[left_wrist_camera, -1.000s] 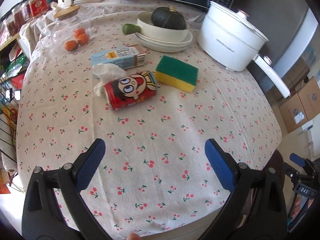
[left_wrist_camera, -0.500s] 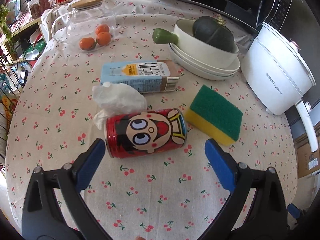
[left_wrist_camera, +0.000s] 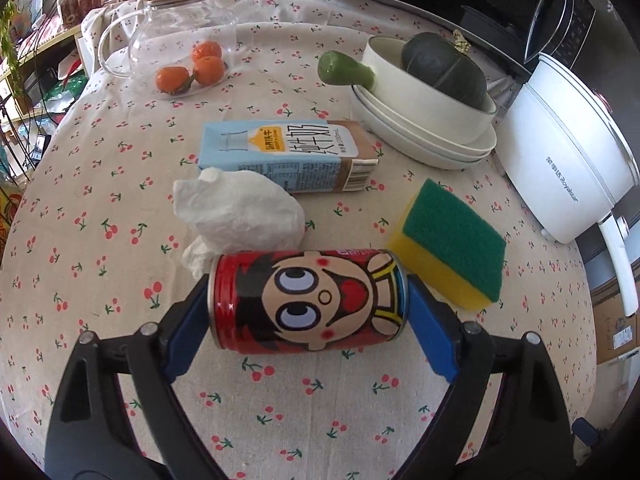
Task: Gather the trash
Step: 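Grasp red cartoon can with left gripper while right gripper grasps green-yellow sponge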
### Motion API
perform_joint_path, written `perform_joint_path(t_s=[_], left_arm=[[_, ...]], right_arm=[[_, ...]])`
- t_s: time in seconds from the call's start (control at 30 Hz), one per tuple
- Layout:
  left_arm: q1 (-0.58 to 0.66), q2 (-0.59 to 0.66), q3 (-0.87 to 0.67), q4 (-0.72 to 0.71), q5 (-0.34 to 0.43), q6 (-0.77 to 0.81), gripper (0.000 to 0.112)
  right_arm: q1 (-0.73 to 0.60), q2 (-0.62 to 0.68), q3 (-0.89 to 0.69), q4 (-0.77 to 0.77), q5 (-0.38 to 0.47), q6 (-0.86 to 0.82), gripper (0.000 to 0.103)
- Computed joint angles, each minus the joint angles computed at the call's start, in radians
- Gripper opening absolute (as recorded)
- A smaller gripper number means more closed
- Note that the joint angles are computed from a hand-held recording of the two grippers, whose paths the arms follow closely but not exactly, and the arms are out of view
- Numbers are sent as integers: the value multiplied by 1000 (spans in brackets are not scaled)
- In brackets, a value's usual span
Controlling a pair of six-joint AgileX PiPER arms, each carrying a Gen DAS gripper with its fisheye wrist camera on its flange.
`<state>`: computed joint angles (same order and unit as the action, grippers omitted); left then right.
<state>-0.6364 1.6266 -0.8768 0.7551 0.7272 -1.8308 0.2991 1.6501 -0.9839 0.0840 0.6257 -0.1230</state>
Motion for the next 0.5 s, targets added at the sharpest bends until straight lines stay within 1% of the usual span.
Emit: perform_joint_path(t_s=[0.07, 0.13, 0.23, 0.4, 0.5], left_arm=[[-14, -55, 30, -27, -1, 33, 91], [-31, -113, 58, -51, 11, 66, 91], [-28, -219, 113, -91, -2, 117, 91], [-31, -374, 188, -142, 29, 238, 91], [-26, -468, 241, -167, 56, 283, 91]], right_arm=[[20, 14, -14, 11, 6, 7, 85], [50, 50, -60, 48, 26, -28, 85], [102, 99, -141, 111, 30, -109, 85], [211, 230, -328, 69, 23, -155, 85], [243, 315, -441, 94, 32, -228, 86]])
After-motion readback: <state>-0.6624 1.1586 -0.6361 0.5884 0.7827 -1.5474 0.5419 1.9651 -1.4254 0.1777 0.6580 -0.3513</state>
